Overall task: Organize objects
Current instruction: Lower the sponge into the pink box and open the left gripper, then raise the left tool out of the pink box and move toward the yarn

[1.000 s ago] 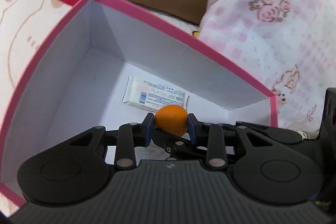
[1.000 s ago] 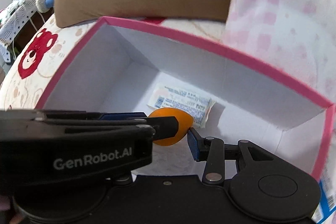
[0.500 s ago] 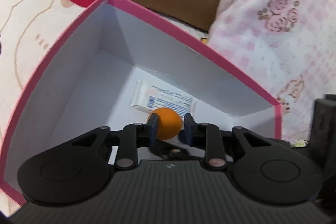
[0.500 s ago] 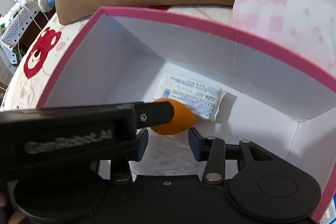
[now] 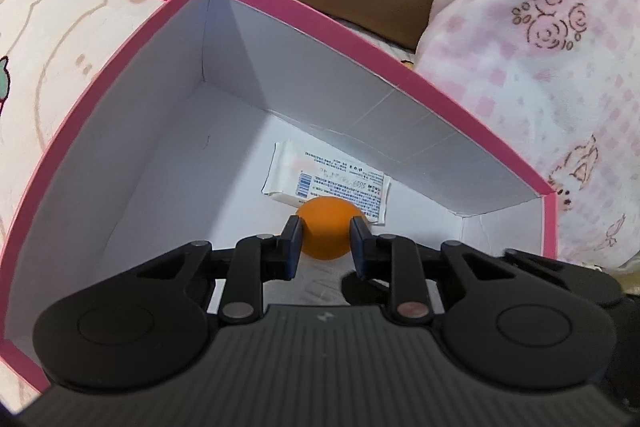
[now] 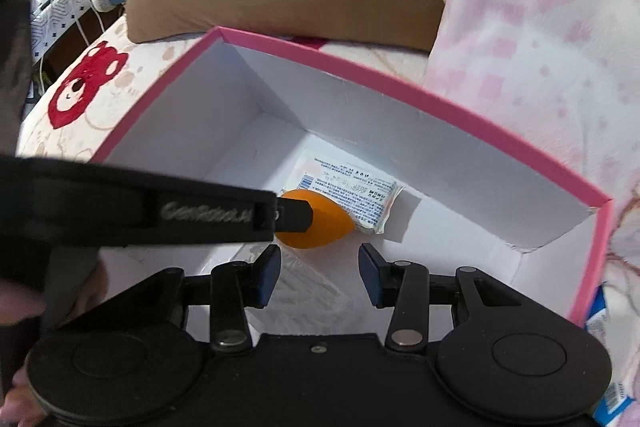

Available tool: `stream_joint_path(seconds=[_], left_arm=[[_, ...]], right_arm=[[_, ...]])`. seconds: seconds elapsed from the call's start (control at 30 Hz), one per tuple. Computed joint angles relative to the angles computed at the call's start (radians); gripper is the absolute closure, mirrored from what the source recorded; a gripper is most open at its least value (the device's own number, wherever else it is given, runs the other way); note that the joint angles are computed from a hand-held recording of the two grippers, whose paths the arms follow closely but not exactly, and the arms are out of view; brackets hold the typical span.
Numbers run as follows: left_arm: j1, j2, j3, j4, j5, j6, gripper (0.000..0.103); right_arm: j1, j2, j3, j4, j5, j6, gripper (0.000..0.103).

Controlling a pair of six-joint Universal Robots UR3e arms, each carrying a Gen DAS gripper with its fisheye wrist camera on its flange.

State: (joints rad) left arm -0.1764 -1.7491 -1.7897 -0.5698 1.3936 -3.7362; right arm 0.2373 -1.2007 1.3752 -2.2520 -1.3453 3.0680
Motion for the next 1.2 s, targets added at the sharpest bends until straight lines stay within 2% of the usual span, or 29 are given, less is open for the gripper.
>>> stream_joint_path(seconds=[0.3, 0.47, 0.67, 0.83, 0.93, 1.1, 1.2], left_arm=[[-0.032, 0.089, -0.026, -0.021, 0.033, -0.01, 0.078], [-0.101, 0.175, 0.007, -0.109, 0.111, -0.02, 0.077], [-0.214, 0.249, 0.12, -0.299, 0.214, -0.059, 0.07], [-0.306, 0.267, 0.267, -0.466, 0.303, -0.109, 0.065], [-0.376, 0.249, 0.385, -0.578, 0.362, -0.102, 0.062], [-0.429, 0.224, 0.546, -0.732, 0.361, -0.107, 0.057], [-0.479, 0.2, 0.648, -0.816, 0.398, -0.118, 0.054]], right_arm=[[-0.021, -0.203, 0.179, -0.059, 0.014, -0.039, 0.054], [-0.039, -0.353, 0.283, -0.065, 0.041, -0.06, 0.054], [-0.055, -0.54, 0.341, 0.008, 0.046, -0.106, 0.05], [-0.078, -0.663, 0.348, 0.096, 0.066, -0.14, 0.049], [-0.088, -0.724, 0.33, 0.169, 0.07, -0.159, 0.048], [-0.117, -0.815, 0.296, 0.29, 0.087, -0.195, 0.041], [-0.14, -0.869, 0.278, 0.366, 0.101, -0.222, 0.034]])
